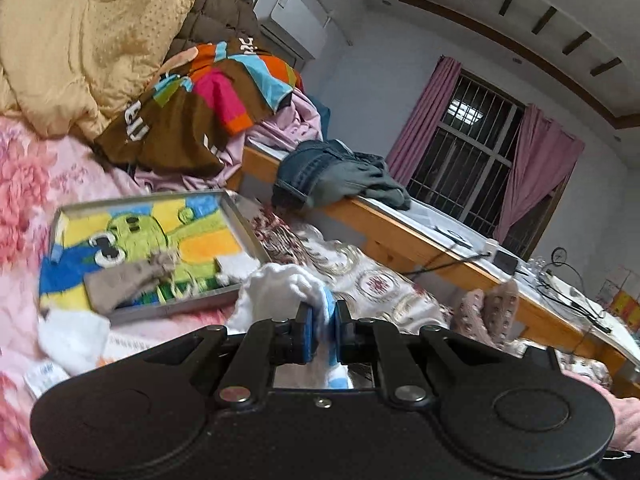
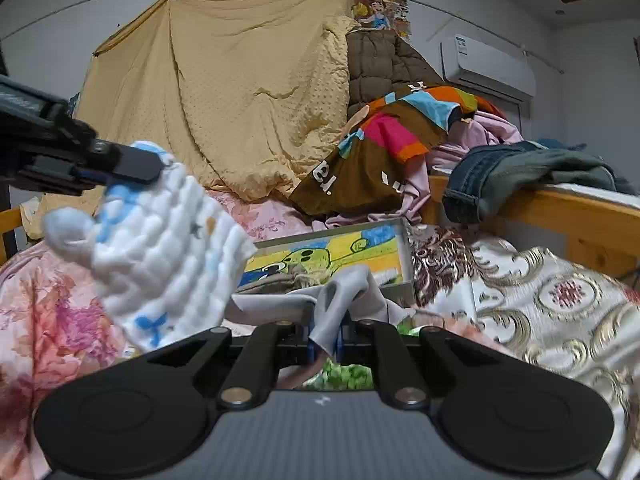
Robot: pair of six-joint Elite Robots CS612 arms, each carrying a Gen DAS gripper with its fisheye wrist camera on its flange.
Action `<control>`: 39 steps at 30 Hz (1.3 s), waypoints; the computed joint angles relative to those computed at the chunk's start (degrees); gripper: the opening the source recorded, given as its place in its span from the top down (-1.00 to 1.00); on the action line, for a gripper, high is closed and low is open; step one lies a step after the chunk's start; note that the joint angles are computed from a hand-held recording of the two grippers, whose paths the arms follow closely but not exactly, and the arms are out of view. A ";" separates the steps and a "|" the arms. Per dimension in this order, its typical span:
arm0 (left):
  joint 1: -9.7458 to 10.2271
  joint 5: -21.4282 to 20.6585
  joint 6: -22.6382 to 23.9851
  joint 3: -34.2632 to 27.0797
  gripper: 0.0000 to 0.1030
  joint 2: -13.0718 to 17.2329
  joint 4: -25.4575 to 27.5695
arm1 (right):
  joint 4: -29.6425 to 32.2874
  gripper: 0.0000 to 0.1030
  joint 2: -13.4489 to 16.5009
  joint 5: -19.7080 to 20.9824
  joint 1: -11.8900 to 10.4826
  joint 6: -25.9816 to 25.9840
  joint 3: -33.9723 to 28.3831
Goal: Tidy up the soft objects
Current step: 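Lift both cloths and carry them over the painted tray, then lower both cloths into the tray and open both tools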
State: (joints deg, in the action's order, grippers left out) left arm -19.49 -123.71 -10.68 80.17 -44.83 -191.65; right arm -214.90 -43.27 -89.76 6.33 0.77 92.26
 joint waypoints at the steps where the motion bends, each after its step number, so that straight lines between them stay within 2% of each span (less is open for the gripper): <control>1: 0.04 0.65 0.04 -1.18 0.79 0.57 0.62 | 0.14 0.80 0.38 0.14 -0.05 0.15 -0.80; 6: 0.27 3.28 -0.69 -7.61 0.79 3.33 5.09 | 1.83 0.80 3.23 2.15 -0.65 1.45 -7.50; 11: -0.42 8.82 1.38 -15.07 0.79 6.55 7.06 | 6.62 0.79 7.23 3.82 -1.40 3.14 -17.13; 15: -1.07 13.11 -0.37 -22.86 0.79 10.12 10.95 | 9.90 0.77 10.60 3.35 -1.52 1.18 -23.97; 19: -1.60 15.02 -5.07 -32.04 0.78 14.80 16.88 | 13.29 0.77 13.73 1.78 -1.48 4.36 -29.75; 24: -2.79 19.06 -3.32 -40.76 0.78 19.54 23.10 | 15.51 0.73 15.15 0.99 -1.49 5.48 -31.83; 26: -3.10 20.25 -3.02 -42.58 0.78 20.76 24.37 | 16.06 0.68 15.45 0.71 -1.56 6.14 -31.91; 29: -3.15 21.33 -5.71 -44.66 0.78 22.11 27.91 | 17.81 0.68 15.63 -0.68 -1.46 5.96 -31.68; 33: -2.84 22.65 -8.05 -44.52 0.77 22.59 29.57 | 18.47 0.67 15.56 -1.77 -1.32 6.18 -31.37; 36: -2.67 24.88 -7.80 -43.73 0.76 22.42 31.28 | 21.15 0.37 15.51 -1.85 -1.16 4.75 -32.06; 39: -2.68 28.69 -6.53 -43.47 0.74 22.32 34.46 | 24.11 0.25 15.31 -2.08 -0.76 2.63 -32.41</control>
State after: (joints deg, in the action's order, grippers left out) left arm -22.17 -95.02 -17.21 36.69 -22.51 -157.19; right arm -190.78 -27.95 -91.84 5.57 3.41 59.85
